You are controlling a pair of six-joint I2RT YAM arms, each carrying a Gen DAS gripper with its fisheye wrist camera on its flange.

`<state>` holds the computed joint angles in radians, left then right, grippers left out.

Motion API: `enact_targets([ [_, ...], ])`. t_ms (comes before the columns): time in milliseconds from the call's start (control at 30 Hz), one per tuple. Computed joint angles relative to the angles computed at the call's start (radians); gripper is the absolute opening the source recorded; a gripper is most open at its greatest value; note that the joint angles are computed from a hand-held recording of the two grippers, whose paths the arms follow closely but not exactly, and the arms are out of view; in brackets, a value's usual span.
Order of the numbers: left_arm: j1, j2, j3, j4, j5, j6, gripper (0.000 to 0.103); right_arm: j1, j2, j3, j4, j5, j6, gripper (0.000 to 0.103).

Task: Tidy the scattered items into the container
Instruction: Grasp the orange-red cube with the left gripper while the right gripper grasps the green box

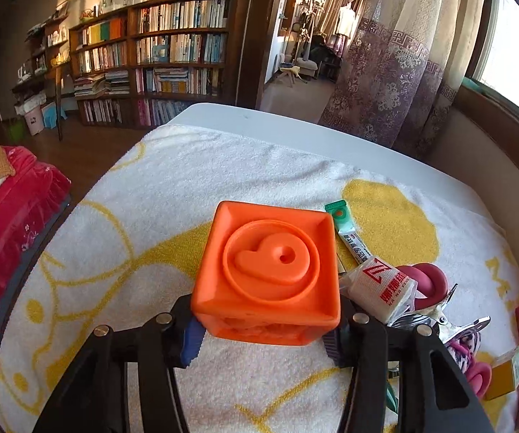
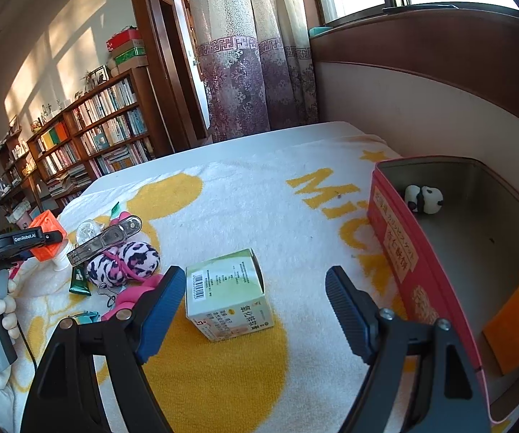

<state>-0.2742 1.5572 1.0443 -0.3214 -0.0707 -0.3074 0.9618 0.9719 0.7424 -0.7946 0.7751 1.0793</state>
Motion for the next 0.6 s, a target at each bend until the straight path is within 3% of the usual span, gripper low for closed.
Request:
enact_targets([
  [300,-0.025,-0.117,-0.039,0.012,0.047,-0.013,0.054,-0.073,-0.007,-0.029,0.088,-0.112,-0.087,0.083],
  [533,-0.070,-0.114,-0.036,-0.006,0.071,-0.005,0.054,-0.184,0.057,-0.036,0.161,-0.297,-0.169,0.082],
  [600,-0.084,-0.113,-0.036,-0.009,0.074,-0.004,0.054,-0.214,0.034,-0.064,0.186,-0.342,-0.173,0.059],
])
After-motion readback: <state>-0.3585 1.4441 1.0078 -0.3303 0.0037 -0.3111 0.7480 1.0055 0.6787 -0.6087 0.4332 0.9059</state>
